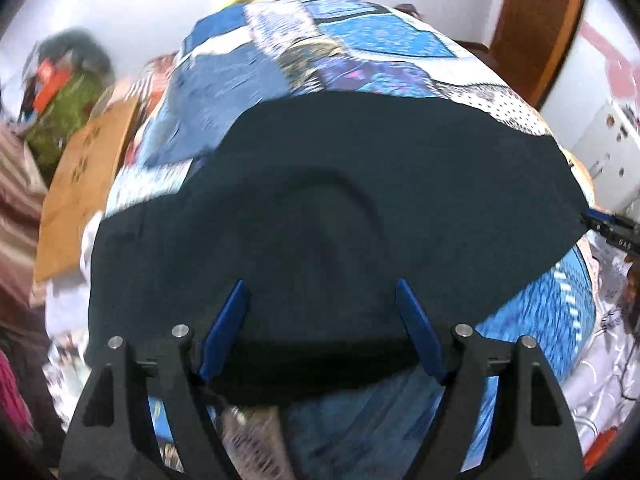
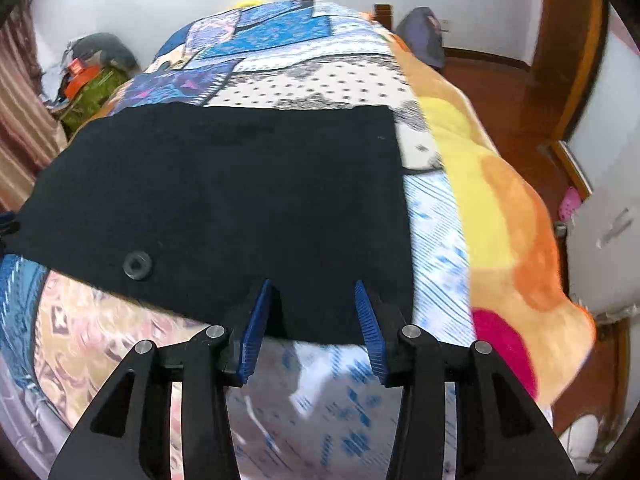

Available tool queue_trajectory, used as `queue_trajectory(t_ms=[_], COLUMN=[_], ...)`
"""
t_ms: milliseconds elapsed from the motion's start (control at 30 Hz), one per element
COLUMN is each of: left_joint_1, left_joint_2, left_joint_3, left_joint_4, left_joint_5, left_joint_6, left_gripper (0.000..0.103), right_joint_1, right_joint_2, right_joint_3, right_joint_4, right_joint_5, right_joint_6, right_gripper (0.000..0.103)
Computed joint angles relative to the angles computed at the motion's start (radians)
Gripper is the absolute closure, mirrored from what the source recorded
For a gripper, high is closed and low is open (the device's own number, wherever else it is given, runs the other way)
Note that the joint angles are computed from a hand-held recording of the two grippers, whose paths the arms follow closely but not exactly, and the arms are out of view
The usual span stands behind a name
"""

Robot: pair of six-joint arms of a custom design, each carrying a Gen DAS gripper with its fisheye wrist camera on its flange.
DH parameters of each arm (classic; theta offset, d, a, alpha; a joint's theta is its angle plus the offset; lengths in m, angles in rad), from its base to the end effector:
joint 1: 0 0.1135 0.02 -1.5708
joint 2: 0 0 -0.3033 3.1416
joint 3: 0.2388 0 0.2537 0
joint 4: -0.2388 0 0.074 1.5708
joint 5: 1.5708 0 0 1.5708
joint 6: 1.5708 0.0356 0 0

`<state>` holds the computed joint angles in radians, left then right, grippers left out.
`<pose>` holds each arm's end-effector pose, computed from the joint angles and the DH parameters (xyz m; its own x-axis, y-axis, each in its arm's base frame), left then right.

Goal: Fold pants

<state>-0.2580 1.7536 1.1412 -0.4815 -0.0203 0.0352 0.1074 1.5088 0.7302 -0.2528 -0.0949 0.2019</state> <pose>0.3499 -0.0916 0.2218 -0.8498 0.2607 -0.4581 0.2762 0.9605 0.0342 0.2731 0.0328 0.1919 -0.8668 0.1073 -0.4869 0.0191 0.9830 0.1826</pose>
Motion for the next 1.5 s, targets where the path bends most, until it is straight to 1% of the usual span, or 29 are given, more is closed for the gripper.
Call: queue_trajectory(t_ms=[67, 100, 167, 233, 300, 333, 400, 467, 667, 767, 833, 867, 900, 1000, 1033, 1067, 1167, 1267, 1367, 1433, 1467, 1500], left_joint_1=[0.023, 0.023, 0.017, -0.007, -0.026, -0.032, -0.028, -0.037, -0.127, -0.181, -0.213, -0.227, -0.239, -0.263, -0.271, -0.278, -0.290, -0.301, -0.311, -0.320, -0.323, -0.325], left_joint_2=[-0.033, -0.046, -0.067, -0.077, -0.079, -0.076, -0.060, -0.031, 0.127, 0.219, 0.280, 0.314, 0.346, 0.418, 0.439, 0.443, 0.468, 0.491, 0.514, 0.529, 0.536, 0.543], left_joint_3=[-0.028, -0.037, -0.041, -0.033, -0.016, 0.003, 0.047, 0.108, 0.328, 0.427, 0.490, 0.526, 0.560, 0.639, 0.661, 0.664, 0.697, 0.724, 0.750, 0.766, 0.774, 0.783], left_joint_4=[-0.007, -0.007, -0.020, -0.035, -0.041, -0.048, -0.069, -0.091, -0.164, -0.197, -0.222, -0.243, -0.262, -0.315, -0.327, -0.317, -0.328, -0.329, -0.318, -0.309, -0.308, -0.309], left_joint_5=[0.007, 0.001, -0.027, -0.087, -0.142, -0.152, -0.124, -0.085, 0.014, 0.039, 0.055, 0.066, 0.069, 0.078, 0.079, 0.070, 0.068, 0.056, 0.039, 0.025, 0.019, 0.016], left_joint_6=[0.015, 0.023, 0.061, 0.100, 0.127, 0.129, 0.125, 0.106, 0.041, 0.032, 0.031, 0.030, 0.029, 0.033, 0.036, 0.039, 0.064, 0.069, 0.062, 0.061, 0.061, 0.060], left_gripper=[0.026, 0.026, 0.026, 0.026, 0.026, 0.026, 0.026, 0.026, 0.026, 0.027, 0.031, 0.036, 0.041, 0.050, 0.050, 0.050, 0.050, 0.050, 0.049, 0.048, 0.048, 0.048], right_joint_1=[0.008, 0.015, 0.021, 0.011, -0.005, -0.011, -0.016, -0.019, -0.004, -0.010, -0.017, -0.026, -0.031, -0.046, -0.053, -0.061, -0.070, -0.059, -0.047, -0.049, -0.052, -0.055], right_joint_2=[-0.012, -0.014, -0.022, -0.026, -0.072, -0.100, -0.147, -0.188, -0.180, -0.140, -0.123, -0.103, -0.105, -0.093, -0.097, -0.089, -0.077, -0.066, -0.023, -0.001, 0.011, 0.018], right_joint_3=[0.000, 0.004, 0.006, 0.009, -0.012, -0.027, -0.043, -0.065, -0.086, -0.097, -0.112, -0.124, -0.136, -0.162, -0.170, -0.179, -0.200, -0.206, -0.184, -0.169, -0.163, -0.158], right_joint_4=[-0.019, -0.031, -0.051, -0.074, -0.087, -0.089, -0.094, -0.079, -0.005, 0.034, 0.058, 0.086, 0.104, 0.178, 0.193, 0.225, 0.292, 0.335, 0.370, 0.380, 0.389, 0.395], right_joint_5=[0.042, 0.065, 0.102, 0.102, 0.084, 0.071, 0.054, 0.031, -0.021, -0.046, -0.068, -0.081, -0.086, -0.105, -0.116, -0.122, -0.117, -0.085, -0.045, -0.035, -0.033, -0.024], right_joint_6=[0.006, 0.007, 0.025, 0.054, 0.086, 0.100, 0.132, 0.180, 0.280, 0.319, 0.341, 0.356, 0.367, 0.398, 0.404, 0.417, 0.449, 0.459, 0.452, 0.436, 0.423, 0.423], right_gripper=[0.064, 0.062, 0.061, 0.061, 0.061, 0.060, 0.052, 0.048, 0.046, 0.046, 0.046, 0.046, 0.046, 0.046, 0.045, 0.045, 0.045, 0.045, 0.043, 0.048, 0.059, 0.075])
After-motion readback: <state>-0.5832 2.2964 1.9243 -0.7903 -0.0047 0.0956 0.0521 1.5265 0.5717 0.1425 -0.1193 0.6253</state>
